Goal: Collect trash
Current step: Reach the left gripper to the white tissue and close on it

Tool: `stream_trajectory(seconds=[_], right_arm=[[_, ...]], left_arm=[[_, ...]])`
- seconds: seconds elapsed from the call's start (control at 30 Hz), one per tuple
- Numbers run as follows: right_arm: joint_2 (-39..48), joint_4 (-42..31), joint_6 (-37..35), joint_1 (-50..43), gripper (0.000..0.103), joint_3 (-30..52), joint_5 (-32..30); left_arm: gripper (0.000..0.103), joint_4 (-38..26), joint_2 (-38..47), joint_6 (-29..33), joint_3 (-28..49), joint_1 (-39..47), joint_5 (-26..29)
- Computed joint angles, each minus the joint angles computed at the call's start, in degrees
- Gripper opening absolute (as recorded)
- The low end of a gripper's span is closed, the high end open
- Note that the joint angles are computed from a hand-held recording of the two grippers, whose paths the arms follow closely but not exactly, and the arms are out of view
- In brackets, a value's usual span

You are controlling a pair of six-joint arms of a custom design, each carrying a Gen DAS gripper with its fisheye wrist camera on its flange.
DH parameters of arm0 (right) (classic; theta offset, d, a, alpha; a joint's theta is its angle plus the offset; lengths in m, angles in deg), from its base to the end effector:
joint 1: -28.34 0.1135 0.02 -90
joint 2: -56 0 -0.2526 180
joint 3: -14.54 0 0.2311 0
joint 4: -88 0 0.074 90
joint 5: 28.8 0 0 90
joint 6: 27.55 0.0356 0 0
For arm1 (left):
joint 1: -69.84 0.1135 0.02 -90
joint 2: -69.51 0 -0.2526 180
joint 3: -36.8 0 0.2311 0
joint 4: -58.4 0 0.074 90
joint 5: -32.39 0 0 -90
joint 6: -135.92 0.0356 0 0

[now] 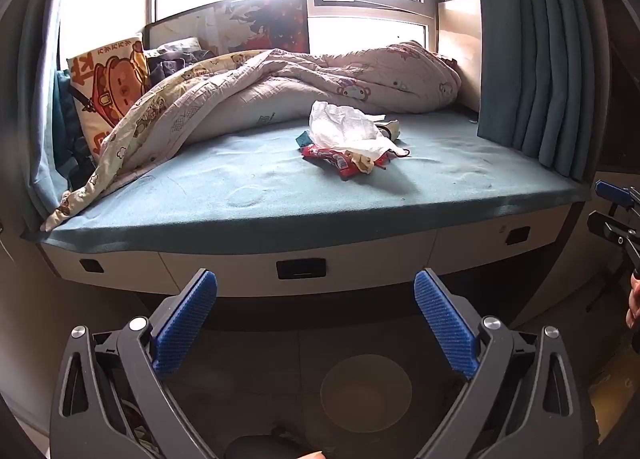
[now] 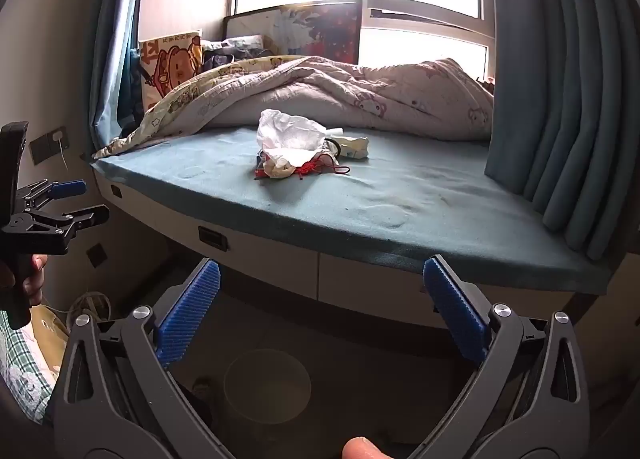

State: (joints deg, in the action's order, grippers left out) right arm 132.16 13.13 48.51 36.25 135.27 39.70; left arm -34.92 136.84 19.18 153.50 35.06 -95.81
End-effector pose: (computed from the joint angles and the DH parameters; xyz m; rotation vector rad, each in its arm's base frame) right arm 0.2128 0.0427 0.4669 -0.6119 1.9836 0.3290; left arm 0.1329 -0.0655 0.4512 -0.1633 2.1464 0.1708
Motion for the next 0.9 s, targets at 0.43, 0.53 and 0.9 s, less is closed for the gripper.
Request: stream_trajectory(seconds=[0.43,0.53,0.9], right_arm=[[0.6,-0.4,-0.6,-1.5,0.098,0.0,-0.9],[0.0,1.9,0.7,-0.3,0.098,-3.2,0.5],[7.9,5.9,0.5,-3.6,0.098,-4.4,-0.5]], left_arm=[[0.097,5.5,2.1,7.0,2.4,9.3,7.9],[0.097,12.3,5.3,10.7,0.3,13.3,12.4],[0.097,16.7,42.5,18.3,35.2,22.6,23.6]])
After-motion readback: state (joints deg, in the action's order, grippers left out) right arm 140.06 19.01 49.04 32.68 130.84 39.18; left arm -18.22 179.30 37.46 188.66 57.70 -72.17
